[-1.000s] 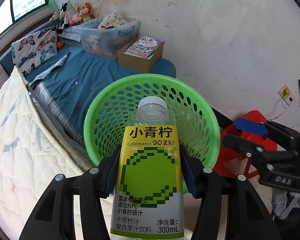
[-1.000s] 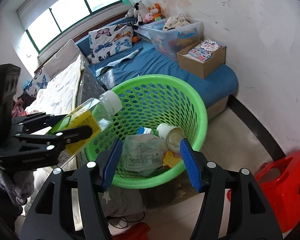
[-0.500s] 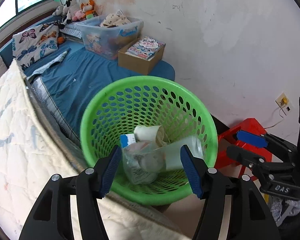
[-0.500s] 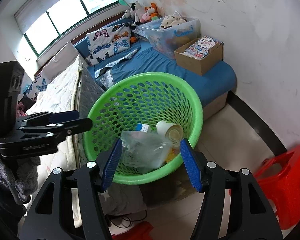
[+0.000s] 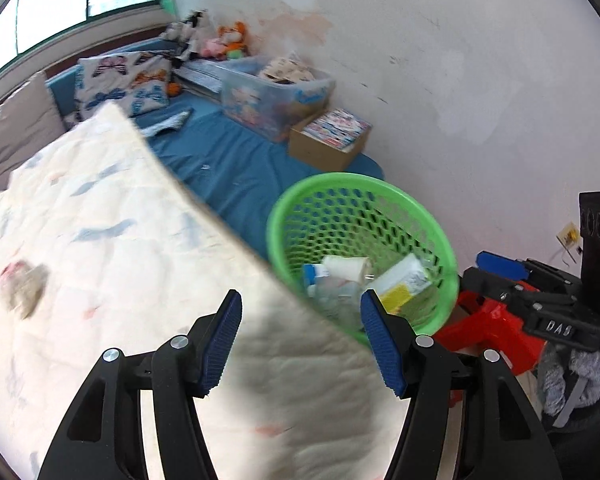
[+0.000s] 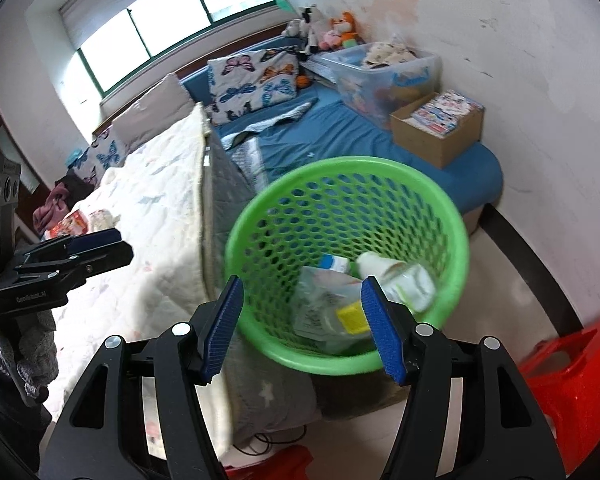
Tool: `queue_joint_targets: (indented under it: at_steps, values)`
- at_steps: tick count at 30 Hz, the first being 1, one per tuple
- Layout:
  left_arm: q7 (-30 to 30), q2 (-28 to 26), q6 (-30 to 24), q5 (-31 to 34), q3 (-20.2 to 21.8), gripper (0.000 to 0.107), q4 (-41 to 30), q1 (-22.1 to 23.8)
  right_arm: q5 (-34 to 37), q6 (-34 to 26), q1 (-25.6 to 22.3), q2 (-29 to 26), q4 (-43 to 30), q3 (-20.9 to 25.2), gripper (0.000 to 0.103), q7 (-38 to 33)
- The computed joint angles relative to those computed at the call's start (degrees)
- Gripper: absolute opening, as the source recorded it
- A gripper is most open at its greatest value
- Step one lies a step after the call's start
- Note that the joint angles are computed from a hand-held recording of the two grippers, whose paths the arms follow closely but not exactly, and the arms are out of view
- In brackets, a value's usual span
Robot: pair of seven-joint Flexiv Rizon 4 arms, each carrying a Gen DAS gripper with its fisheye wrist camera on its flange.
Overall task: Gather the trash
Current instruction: 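Move both tools away from the basket back toward the bed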
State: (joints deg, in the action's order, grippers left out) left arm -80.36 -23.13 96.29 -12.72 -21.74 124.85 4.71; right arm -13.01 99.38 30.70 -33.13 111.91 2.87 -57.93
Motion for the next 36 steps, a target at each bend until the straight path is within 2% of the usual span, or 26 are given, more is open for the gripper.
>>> queue_joint_targets:
  at_steps: [3, 6, 8, 14, 17, 18, 20, 23, 24, 27, 28, 30, 31, 36]
  values:
    - [-0.89, 2.55, 2.47, 0.35, -0.27, 0.06, 4.09, 2.84, -0.83, -0.89, -0.5, -0.8, -1.87, 2.0, 0.064, -0.39]
    - [-2.94, 4.6, 4.06, 1.3, -2.51, 0.06, 7.72, 8.34, -1.69, -2.12, -0.01, -1.78, -3.88, 2.89, 0.065, -0.6]
    - [-4.48, 6.14, 5.04, 2.49, -2.82, 0.06, 9.98, 11.25, -2.48, -3.41, -1.12, -2.88, -5.95, 5.53, 0.065, -1.16]
    - [-9.35, 10.87, 6.85, 7.52, -8.35, 0.06, 16.74, 25.5, -4.48, -7.3, -0.44, -5.9, -12.37, 9.12, 0.068, -2.9]
    - [-11.43, 12.6, 7.96, 9.55, -6.62, 0.06, 18.65, 28.19, -4.96, -9.72, -0.21, -7.66, -16.04, 11.23, 0.07, -4.41]
    - [-12.23, 13.35, 8.63, 10.35, -6.38, 0.06, 19.59, 29.9, -5.07, -10.58, -0.02, -8.3, -17.38, 11.89, 0.07, -5.02]
    - [-14.83, 14.41, 9.55, 12.66, -8.79, 0.06, 21.19, 36.15, -5.27, -12.48, 0.76, -9.76, -20.5, 12.92, 0.07, -6.35]
    - [-17.84, 15.5, 10.37, 14.86, -8.76, 0.06, 22.53, 40.77, -5.18, -15.42, 2.1, -12.33, -25.65, 14.53, 0.07, -8.8]
    - [-18.72, 15.5, 10.52, 15.8, -8.2, 0.06, 22.62, 42.19, -5.04, -16.33, 2.69, -13.13, -27.25, 14.86, 0.07, -9.59]
    - [-19.57, 14.25, 11.35, 16.68, -2.84, 0.06, 21.66, 41.02, -4.22, -19.24, 4.18, -15.76, -32.37, 16.12, 0.07, -12.23]
    - [-20.29, 13.71, 11.47, 17.58, -3.06, 0.06, 21.32, 42.65, -3.97, -20.51, 4.96, -16.89, -34.58, 16.4, 0.07, -13.13]
    - [-22.33, 12.69, 11.52, 20.84, -6.78, 0.06, 20.67, 48.83, -3.12, -22.8, 6.03, -18.62, -38.13, 16.93, 0.07, -14.89]
    - [-22.66, 11.75, 11.2, 21.86, -7.33, 0.06, 19.68, 50.22, -2.75, -23.77, 6.72, -19.34, -39.68, 16.91, 0.07, -15.62]
    - [-21.55, 6.87, 11.51, 22.34, -4.77, 0.06, 15.8, 49.37, -0.71, -29.07, 9.82, -23.2, -48.0, 16.83, 0.07, -19.37]
